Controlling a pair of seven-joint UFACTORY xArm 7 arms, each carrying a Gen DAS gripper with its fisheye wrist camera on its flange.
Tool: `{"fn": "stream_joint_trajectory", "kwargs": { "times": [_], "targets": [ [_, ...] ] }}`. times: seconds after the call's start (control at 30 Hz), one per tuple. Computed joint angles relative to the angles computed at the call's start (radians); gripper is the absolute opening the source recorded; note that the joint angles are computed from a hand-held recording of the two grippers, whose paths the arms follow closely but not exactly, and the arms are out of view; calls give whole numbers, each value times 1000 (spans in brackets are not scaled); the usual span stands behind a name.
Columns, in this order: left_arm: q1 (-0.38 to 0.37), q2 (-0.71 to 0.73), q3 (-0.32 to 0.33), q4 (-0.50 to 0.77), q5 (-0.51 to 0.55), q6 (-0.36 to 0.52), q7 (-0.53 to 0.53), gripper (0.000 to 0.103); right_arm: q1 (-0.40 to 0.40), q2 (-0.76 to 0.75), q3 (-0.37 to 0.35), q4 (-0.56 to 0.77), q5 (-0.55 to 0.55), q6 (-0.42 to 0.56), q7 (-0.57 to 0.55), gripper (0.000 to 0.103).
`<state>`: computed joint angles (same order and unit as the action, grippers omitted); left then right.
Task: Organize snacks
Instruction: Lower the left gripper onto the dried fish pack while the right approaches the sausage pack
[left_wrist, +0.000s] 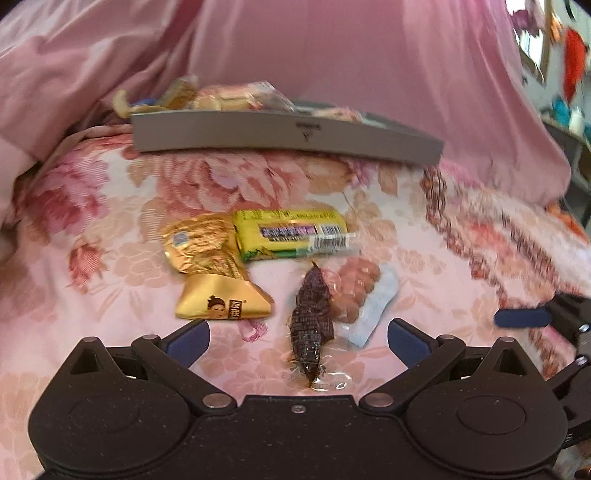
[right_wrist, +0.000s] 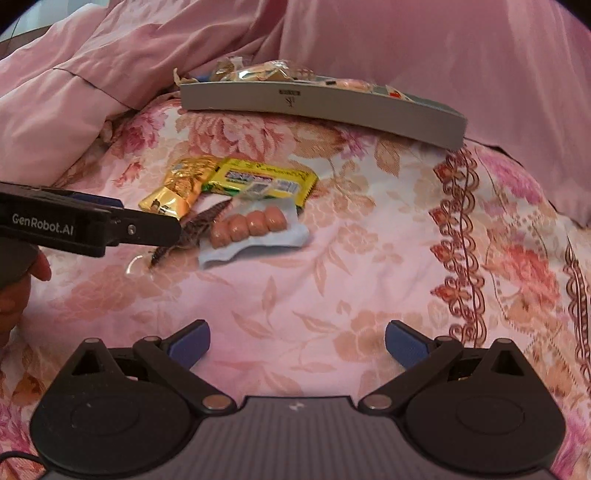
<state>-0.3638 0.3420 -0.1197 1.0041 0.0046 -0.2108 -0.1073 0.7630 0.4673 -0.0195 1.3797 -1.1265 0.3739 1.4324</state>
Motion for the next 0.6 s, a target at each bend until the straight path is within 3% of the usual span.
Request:
{"fn": "stream_joint_trajectory", "kwargs": {
  "times": [0.17,0.27,0.33,0.47,0.6],
  "targets": [
    [184,43,-183,40,82,23,9,92,9,-17,-5,-26,-52,6,49,103],
    [367,95,-370,80,123,63,2,85,2,-21,7,-28,-63,18,52,103],
    [480,136,-489,114,109,137,17,77,-4,-18,16,-23,-58,26,43,103],
    [447,123,-451,125,56,160,41,49,-12,-5,23,-4,-42,34,20,103],
    [399,97,-405,125,6,194,62,49,-15,12,18,17,-7,22,7,103]
  ]
}}
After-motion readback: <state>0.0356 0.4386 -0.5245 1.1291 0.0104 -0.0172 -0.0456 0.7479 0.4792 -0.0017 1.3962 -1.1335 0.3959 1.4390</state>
